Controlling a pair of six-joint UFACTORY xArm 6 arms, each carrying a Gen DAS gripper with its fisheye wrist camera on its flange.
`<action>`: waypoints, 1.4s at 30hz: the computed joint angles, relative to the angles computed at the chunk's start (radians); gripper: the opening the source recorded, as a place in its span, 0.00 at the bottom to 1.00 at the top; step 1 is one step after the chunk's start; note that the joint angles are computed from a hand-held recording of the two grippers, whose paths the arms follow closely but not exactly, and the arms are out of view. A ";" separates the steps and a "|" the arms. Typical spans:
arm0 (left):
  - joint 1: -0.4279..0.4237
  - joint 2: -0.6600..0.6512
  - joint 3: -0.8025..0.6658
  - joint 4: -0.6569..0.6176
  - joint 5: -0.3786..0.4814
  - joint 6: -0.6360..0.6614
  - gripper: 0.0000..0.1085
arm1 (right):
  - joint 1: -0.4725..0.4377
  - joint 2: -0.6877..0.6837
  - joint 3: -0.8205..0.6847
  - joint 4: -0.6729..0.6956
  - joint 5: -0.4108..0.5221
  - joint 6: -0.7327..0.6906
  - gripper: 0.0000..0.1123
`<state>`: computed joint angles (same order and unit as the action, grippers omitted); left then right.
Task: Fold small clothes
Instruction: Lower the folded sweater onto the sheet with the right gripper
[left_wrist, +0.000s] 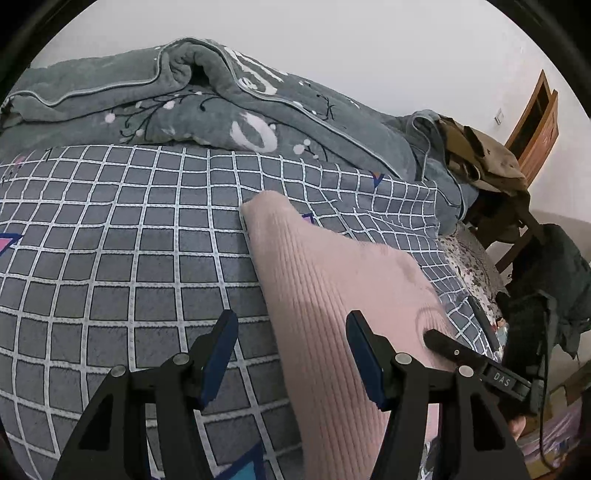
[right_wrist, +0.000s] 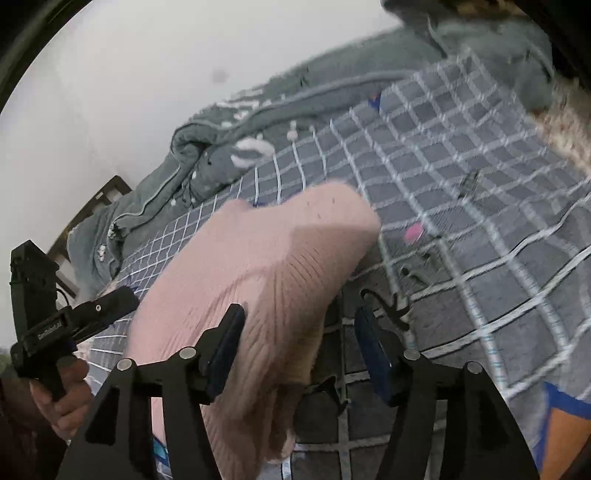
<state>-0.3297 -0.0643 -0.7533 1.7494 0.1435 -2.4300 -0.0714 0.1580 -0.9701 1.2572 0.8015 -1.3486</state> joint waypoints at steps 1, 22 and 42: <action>0.004 -0.003 0.005 0.031 0.000 -0.033 0.54 | -0.007 0.032 -0.027 -0.011 0.033 0.030 0.58; 0.148 -0.326 0.273 0.387 -0.034 -0.419 0.54 | 0.158 -0.177 0.007 -0.110 0.024 0.172 0.16; 0.092 -0.235 0.195 0.591 -0.047 -0.609 0.54 | 0.079 -0.040 0.060 -0.074 -0.113 0.061 0.54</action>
<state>-0.2379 -0.2991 -0.5588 2.3404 0.0963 -3.0388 0.0073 0.1184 -0.9100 1.1834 0.6881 -1.2874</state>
